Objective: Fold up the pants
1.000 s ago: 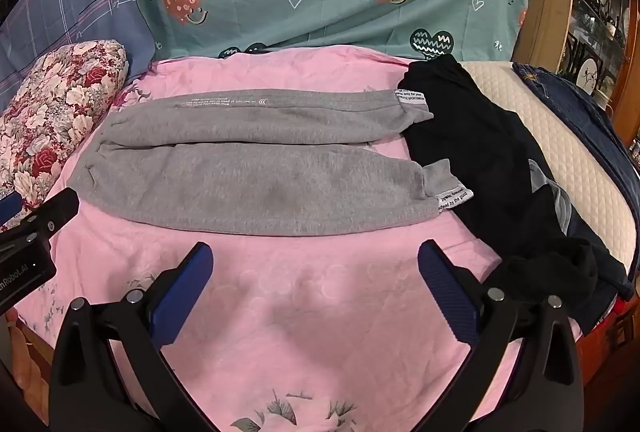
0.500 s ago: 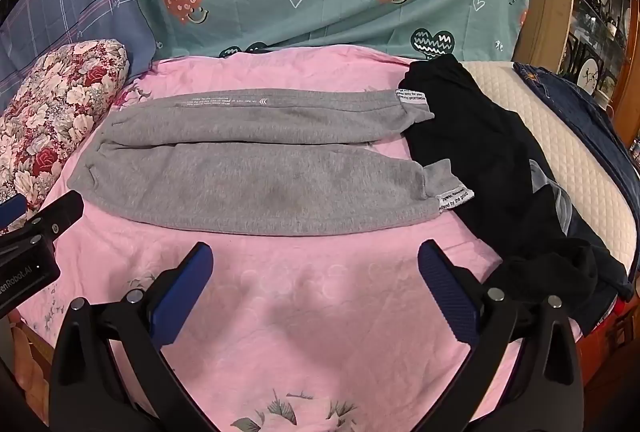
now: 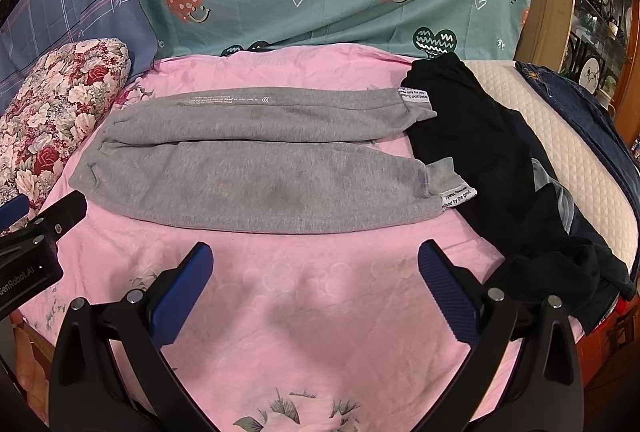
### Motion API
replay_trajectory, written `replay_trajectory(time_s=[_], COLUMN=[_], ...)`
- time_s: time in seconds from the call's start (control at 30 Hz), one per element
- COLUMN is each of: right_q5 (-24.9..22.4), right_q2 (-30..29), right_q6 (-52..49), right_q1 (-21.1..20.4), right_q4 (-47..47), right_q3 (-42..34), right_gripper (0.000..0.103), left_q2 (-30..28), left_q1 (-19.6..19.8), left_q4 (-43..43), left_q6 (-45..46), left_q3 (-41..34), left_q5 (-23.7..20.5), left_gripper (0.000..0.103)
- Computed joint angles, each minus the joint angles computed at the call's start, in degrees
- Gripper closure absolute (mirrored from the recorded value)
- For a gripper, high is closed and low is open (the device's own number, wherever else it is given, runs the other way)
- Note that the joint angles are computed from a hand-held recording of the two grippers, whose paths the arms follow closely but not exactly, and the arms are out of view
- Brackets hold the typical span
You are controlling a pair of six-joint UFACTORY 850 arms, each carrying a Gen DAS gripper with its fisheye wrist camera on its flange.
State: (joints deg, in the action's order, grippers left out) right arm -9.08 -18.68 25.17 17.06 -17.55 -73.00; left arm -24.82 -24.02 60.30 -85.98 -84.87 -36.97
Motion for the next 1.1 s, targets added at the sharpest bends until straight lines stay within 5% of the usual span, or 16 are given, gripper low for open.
replay_trajectory(time_s=[1.1], right_q5=[0.0], right_q2=[-0.2], right_q6=[0.5], right_q1=[0.8], right_q4=[-0.2], right_q3=[0.2], right_gripper=[0.001], left_q2=[0.3], left_q1=[0.1], left_q4=[-0.7], left_q6=[0.5], left_q3=[0.3], left_q5=[0.4], left_gripper=[0.002])
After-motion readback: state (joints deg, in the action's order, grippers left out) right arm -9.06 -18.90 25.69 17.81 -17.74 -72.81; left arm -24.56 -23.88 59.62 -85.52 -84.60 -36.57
